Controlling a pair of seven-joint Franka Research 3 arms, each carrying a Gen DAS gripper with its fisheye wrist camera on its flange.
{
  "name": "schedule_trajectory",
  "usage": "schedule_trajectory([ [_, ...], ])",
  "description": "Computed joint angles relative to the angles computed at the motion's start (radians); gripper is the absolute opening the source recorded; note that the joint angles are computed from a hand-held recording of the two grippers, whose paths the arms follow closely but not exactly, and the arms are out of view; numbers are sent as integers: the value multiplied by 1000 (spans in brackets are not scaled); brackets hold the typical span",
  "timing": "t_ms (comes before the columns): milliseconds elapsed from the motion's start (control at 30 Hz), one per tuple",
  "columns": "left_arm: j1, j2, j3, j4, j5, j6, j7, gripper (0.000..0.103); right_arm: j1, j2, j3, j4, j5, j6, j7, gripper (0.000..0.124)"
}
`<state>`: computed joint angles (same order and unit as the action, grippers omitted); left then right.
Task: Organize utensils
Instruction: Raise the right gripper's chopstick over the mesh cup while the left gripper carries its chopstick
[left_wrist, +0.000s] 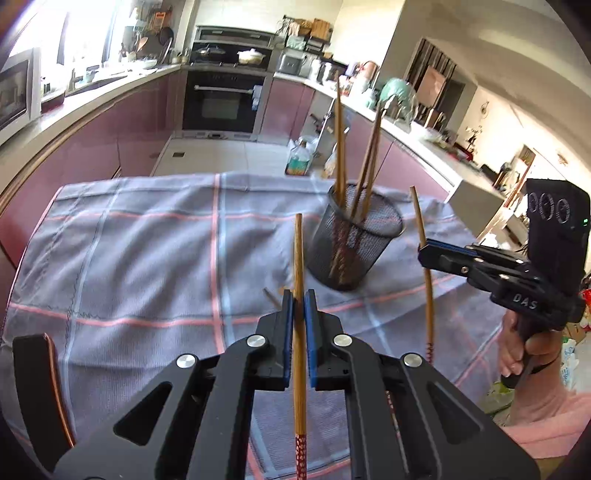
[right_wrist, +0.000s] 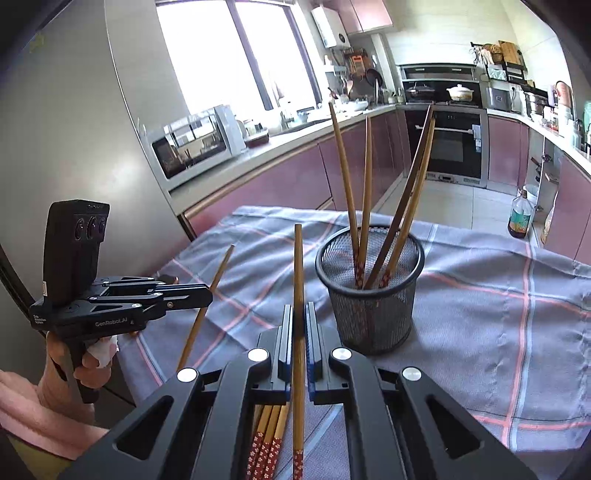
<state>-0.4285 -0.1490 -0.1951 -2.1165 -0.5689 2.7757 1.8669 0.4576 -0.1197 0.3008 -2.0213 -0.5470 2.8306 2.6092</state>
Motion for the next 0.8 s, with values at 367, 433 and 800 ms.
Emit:
schedule_trajectory([
  [367, -67, -51, 45, 49, -265, 21, 250, 7, -79, -57, 41, -4, -166, 38, 158, 5],
  [433, -67, -50, 44, 63, -284, 27, 266, 7, -95, -59, 50, 8, -192, 38, 174, 5],
  [800, -47, 1, 14, 198, -275, 43, 263, 7, -128, -72, 64, 80, -284, -3, 189, 5],
])
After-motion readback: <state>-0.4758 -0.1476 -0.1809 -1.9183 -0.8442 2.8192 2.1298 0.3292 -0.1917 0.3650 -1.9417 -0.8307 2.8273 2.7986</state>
